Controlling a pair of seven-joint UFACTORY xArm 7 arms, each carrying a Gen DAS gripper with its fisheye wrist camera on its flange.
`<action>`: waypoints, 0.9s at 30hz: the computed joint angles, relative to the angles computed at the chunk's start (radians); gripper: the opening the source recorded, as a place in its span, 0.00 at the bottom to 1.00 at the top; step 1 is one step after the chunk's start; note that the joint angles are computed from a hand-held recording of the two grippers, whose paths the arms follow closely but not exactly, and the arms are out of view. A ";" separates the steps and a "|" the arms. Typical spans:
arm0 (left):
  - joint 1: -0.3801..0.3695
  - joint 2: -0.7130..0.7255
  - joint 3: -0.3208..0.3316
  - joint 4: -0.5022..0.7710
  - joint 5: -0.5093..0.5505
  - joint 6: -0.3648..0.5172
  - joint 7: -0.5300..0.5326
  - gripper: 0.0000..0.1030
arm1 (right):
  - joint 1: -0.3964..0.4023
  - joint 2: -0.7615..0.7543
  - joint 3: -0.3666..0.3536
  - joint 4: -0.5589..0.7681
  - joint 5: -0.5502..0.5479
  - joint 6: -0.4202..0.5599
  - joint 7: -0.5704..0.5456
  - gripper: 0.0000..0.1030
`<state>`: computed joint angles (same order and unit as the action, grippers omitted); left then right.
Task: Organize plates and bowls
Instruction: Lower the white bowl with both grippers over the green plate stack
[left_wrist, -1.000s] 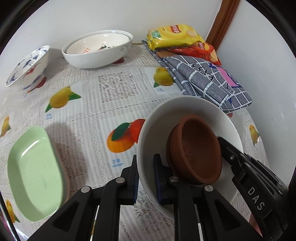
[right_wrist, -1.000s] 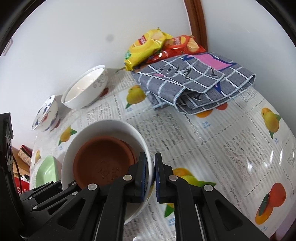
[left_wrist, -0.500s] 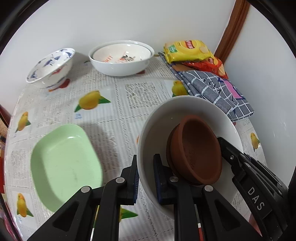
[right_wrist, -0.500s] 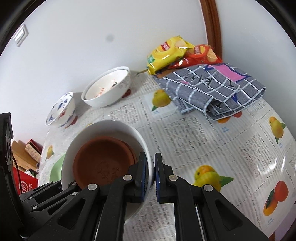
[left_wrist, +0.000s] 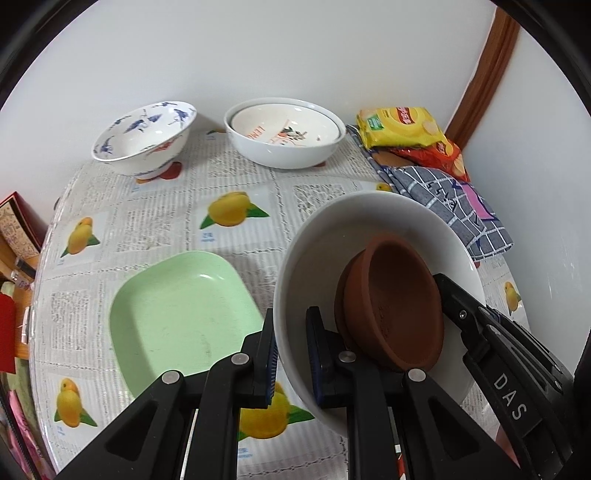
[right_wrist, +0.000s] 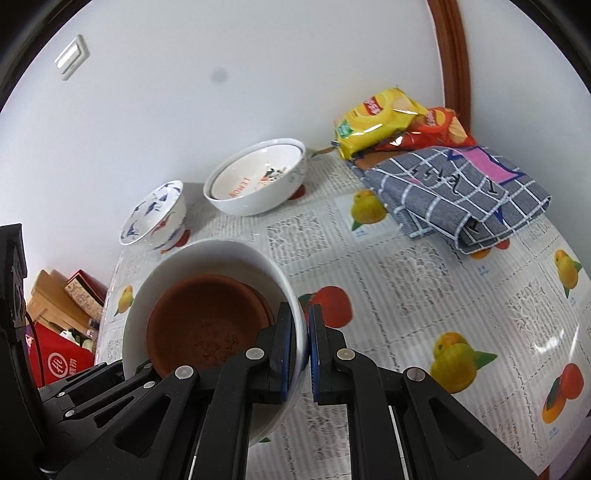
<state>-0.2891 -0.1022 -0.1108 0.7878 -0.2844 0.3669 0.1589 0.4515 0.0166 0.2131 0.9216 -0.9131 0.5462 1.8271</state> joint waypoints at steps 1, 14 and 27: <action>0.002 -0.003 0.004 0.000 -0.003 0.002 0.003 0.14 | 0.002 0.005 0.001 0.008 0.000 0.001 -0.001 0.08; 0.048 -0.024 0.040 0.003 -0.006 0.017 0.027 0.14 | 0.062 0.108 -0.026 0.144 0.011 0.006 -0.059 0.08; 0.098 -0.032 0.061 0.019 0.015 0.021 0.021 0.14 | 0.126 0.191 -0.076 0.260 0.024 -0.018 -0.118 0.08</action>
